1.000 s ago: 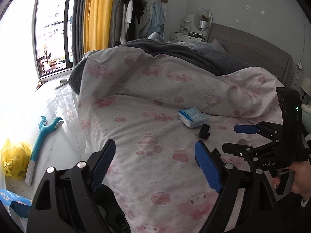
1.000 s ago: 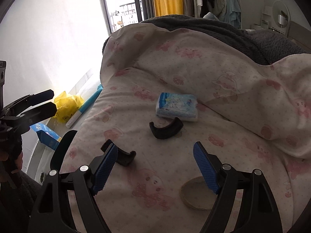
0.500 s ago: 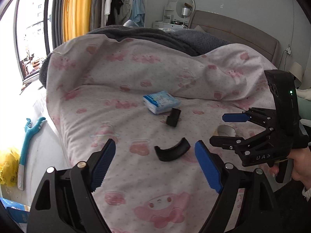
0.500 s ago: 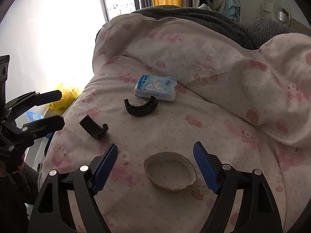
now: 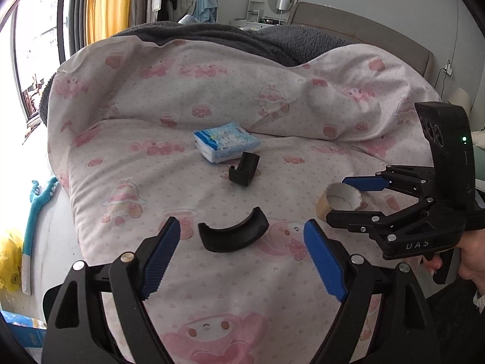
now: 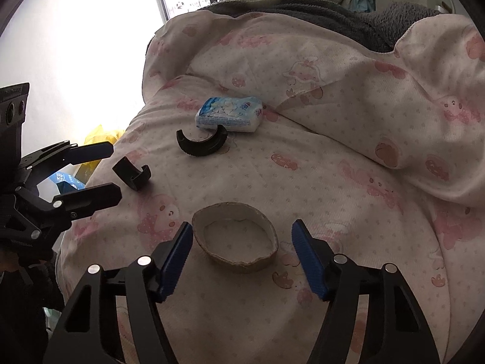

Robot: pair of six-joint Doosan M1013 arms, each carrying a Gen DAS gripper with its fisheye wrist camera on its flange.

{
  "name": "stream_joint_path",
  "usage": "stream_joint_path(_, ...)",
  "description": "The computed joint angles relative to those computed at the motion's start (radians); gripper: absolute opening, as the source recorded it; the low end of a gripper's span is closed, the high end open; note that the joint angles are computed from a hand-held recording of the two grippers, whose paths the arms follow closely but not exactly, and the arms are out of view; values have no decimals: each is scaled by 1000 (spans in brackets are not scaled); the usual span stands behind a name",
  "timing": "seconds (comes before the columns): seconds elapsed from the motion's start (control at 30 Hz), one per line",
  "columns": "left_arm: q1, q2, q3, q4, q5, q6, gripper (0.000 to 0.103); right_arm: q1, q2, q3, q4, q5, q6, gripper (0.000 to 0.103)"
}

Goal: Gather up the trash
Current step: 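Grasp the cardboard ring with the right tool while the left tool grasps a black curved piece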

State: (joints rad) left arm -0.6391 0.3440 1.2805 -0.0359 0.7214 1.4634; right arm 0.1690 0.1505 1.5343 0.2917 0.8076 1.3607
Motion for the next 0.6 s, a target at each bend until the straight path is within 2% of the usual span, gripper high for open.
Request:
stream_joint_path(0.4,-18,28,-19,76,19,-96,83,-16,-8,29,93,-17,-116,59)
stream_joint_path(0.6,-9,36,-21,66,24,-169,73,-15,-4,27,98,-19,-126,53)
